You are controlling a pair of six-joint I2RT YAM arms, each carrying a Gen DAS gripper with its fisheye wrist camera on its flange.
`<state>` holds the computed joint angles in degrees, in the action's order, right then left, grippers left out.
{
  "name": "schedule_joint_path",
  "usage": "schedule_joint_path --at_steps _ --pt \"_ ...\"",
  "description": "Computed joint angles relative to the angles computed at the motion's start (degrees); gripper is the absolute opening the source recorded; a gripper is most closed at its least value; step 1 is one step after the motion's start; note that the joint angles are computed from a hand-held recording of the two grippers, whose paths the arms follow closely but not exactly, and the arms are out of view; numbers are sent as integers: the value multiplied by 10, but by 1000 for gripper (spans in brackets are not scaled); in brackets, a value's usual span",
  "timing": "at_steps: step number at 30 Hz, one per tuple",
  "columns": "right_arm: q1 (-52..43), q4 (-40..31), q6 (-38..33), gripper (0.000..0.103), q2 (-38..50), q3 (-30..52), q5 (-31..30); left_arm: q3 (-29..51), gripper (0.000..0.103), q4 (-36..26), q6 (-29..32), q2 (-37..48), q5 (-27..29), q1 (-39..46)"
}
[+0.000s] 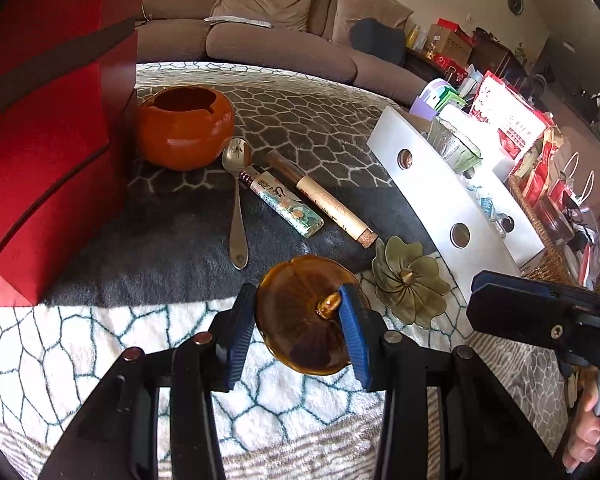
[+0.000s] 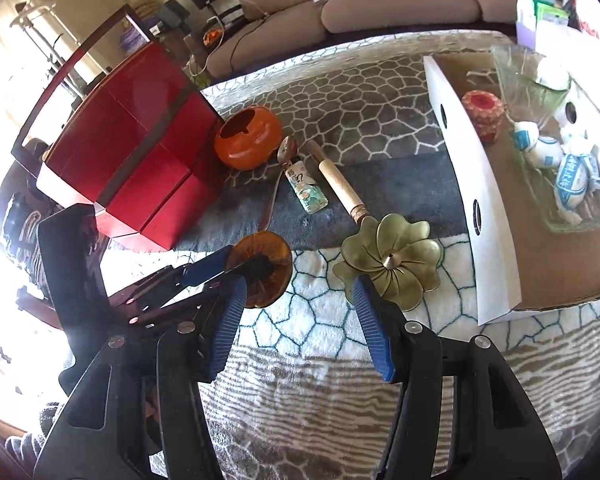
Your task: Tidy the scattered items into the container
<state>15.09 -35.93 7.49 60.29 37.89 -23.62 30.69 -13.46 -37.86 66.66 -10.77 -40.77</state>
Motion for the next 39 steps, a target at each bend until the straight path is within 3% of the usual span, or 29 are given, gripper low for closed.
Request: schedule_joint_path --at_steps 10,13,17,20,24,26,29,34,39 --pt "-35 -17 -28 53 -4 9 -19 -5 42 -29 -13 -26 3 -20" --pt "-101 -54 -78 53 -8 37 -32 -2 42 -37 -16 -34 1 -28" --pt "-234 -114 -180 54 -1 98 1 12 42 -62 -22 -56 3 -36" --pt "-312 -139 -252 55 87 165 30 37 42 -89 -9 -68 0 -46" --pt "-347 -155 -315 51 194 220 78 59 42 -104 -2 -83 7 -50" --pt "-360 -159 -327 51 203 220 61 66 42 -104 0 -86 12 -52" --pt "-380 -190 -337 51 188 215 -22 73 42 -102 3 -88 8 -63" --pt "-318 -221 -313 51 162 209 -93 69 42 -108 0 -87 2 -70" --pt "-142 -172 -241 50 134 178 -31 42 42 -130 -8 -73 6 -62"
